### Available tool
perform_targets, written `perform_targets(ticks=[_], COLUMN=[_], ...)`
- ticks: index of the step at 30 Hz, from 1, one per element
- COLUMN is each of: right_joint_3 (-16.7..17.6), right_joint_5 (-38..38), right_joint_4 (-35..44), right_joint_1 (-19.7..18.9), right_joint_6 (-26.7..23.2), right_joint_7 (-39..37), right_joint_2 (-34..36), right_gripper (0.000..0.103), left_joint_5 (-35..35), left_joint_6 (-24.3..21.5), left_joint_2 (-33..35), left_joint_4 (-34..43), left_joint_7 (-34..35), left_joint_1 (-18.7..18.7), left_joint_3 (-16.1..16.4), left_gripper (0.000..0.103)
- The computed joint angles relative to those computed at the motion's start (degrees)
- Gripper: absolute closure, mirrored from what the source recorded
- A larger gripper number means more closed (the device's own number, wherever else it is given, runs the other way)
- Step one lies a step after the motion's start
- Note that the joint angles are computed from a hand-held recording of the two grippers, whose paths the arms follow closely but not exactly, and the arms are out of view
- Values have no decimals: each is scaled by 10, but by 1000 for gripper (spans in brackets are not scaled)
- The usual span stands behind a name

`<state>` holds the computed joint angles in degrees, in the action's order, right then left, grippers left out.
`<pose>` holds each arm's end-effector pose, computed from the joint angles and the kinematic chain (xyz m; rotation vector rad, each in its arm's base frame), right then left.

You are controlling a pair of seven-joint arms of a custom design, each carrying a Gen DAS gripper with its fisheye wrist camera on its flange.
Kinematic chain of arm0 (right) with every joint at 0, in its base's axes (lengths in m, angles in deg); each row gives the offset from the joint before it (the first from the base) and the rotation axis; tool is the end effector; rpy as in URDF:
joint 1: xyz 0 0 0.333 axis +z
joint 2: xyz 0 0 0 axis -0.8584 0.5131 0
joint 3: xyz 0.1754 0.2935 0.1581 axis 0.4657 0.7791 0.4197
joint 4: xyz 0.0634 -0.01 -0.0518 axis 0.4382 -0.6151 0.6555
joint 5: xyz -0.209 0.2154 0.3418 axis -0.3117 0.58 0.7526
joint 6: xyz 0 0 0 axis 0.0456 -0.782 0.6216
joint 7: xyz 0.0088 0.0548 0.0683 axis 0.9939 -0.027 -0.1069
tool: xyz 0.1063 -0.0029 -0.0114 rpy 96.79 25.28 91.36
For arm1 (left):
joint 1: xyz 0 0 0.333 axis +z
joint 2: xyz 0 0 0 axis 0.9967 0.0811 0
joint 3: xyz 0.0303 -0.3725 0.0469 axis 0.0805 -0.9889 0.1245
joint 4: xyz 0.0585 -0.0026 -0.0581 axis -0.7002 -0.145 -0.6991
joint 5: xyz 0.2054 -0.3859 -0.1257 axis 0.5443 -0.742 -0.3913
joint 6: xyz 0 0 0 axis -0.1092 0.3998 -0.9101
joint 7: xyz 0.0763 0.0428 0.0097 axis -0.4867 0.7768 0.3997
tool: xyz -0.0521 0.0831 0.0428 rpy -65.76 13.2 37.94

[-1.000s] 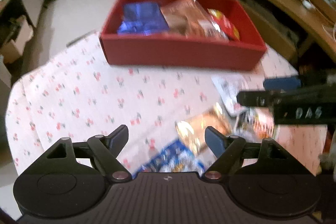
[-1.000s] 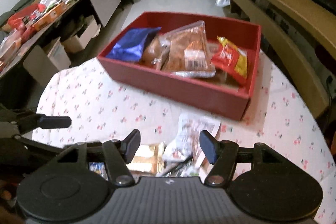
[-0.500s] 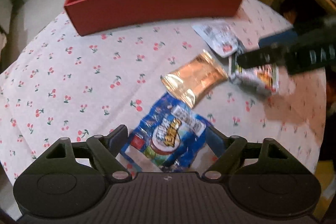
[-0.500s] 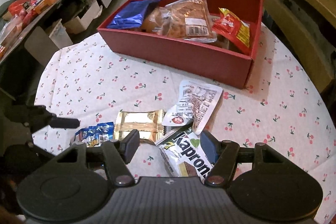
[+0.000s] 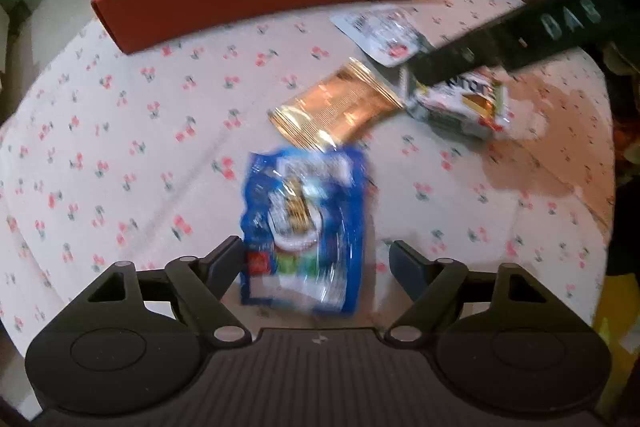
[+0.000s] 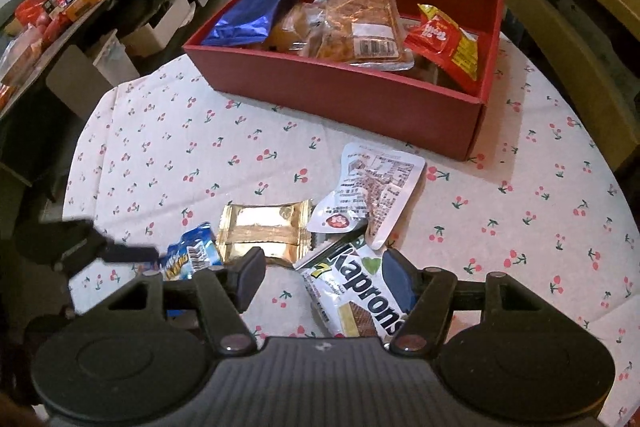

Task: Organize snacks
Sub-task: 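Grasp the blue sausage bag with the left tool while the right tool grasps the Kapron wafer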

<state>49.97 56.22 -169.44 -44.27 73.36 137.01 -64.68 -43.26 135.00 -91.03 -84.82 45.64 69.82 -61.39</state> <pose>0.6052 0.2051 0.5004 -2.2148 1.3339 -0.0023 0.4856 -0.3101 0.4907 -1.8060 2.2730 -0.4018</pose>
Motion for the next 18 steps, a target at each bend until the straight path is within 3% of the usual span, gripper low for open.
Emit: perform_targets(ticks=[5,12,16,18], right_joint_3=[-2,-4,-5,-7], right_joint_5=[8,2,-10,-16], right_joint_4=[-2,4,7,10], right_joint_1=[-2,-5,-9,-13], right_joint_6=[-2,-6,2,5], right_joint_7=[-6,0,1,11], right_joint_2=[-4,2,6,10], right_gripper=[38,38,38,38], left_joint_5=[16,67,67,81], left_joint_6=[3,-16,-11,-20], left_joint_2=[-11,38,39,39], left_joint_4=[-8,37,41,44], left_joint_7=[-23,-91,-97,-113], left_joint_1=[0,10,0,-3], left_joint_3=[-8,-3,2,0], left_gripper=[15,13,28,28])
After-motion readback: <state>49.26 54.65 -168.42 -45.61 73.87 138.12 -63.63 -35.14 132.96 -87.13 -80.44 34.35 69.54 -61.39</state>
